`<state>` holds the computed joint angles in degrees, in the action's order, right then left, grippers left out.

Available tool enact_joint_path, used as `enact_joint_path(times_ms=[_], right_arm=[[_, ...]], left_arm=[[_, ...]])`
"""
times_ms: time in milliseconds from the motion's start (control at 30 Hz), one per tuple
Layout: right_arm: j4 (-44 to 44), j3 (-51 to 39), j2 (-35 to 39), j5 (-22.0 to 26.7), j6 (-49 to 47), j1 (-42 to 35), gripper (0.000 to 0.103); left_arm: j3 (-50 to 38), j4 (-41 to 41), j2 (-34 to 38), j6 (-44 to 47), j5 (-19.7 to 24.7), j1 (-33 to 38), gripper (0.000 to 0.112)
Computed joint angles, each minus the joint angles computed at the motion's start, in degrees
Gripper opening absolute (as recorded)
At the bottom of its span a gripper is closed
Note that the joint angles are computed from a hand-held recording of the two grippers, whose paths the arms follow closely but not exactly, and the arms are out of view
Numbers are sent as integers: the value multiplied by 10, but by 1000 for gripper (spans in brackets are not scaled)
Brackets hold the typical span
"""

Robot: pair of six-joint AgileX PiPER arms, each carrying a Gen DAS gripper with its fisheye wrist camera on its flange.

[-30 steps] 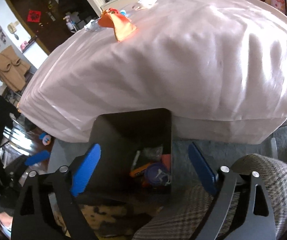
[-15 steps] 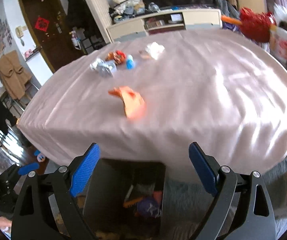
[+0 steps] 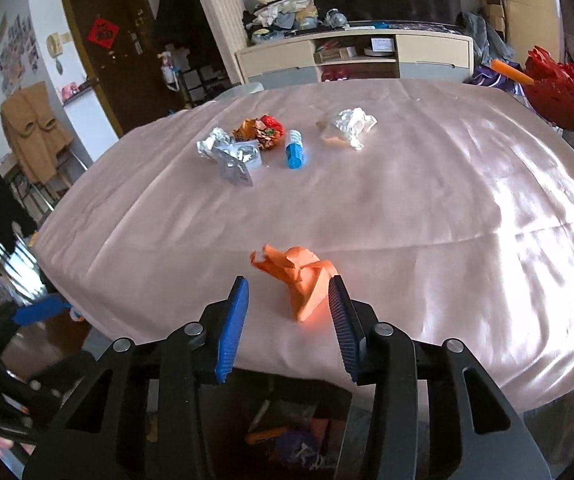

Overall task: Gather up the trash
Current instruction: 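Grasp the orange paper with the right gripper, then grasp the clear blister pack with the left gripper while the right holds the orange paper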

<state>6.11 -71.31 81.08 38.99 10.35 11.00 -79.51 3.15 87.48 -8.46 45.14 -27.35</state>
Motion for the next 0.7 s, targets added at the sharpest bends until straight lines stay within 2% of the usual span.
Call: enact_joint_path(times_ms=[167,233,267,367,533,700], right_arm=[[-18,-17,30,-1,4,2,43],[-13,-24,43,-3,-5,-2,31],[-10,-28,48,-5,-9,-5,19],[48,-41,63,-9,-54,-30,14],[87,-62,75,-6,-91,-54,13],[144,-83,85,10,-131,-85,13]], left_arm=[[-82,-10,54,23,14,10,95],[-108,-14,72,27,17,13,95],[-133,-22,90,35,22,17,95],[-204,-34,141,45,41,22,95],[-339,-57,236,68,87,25,95],[-531,-59,362,76,164,24,95]])
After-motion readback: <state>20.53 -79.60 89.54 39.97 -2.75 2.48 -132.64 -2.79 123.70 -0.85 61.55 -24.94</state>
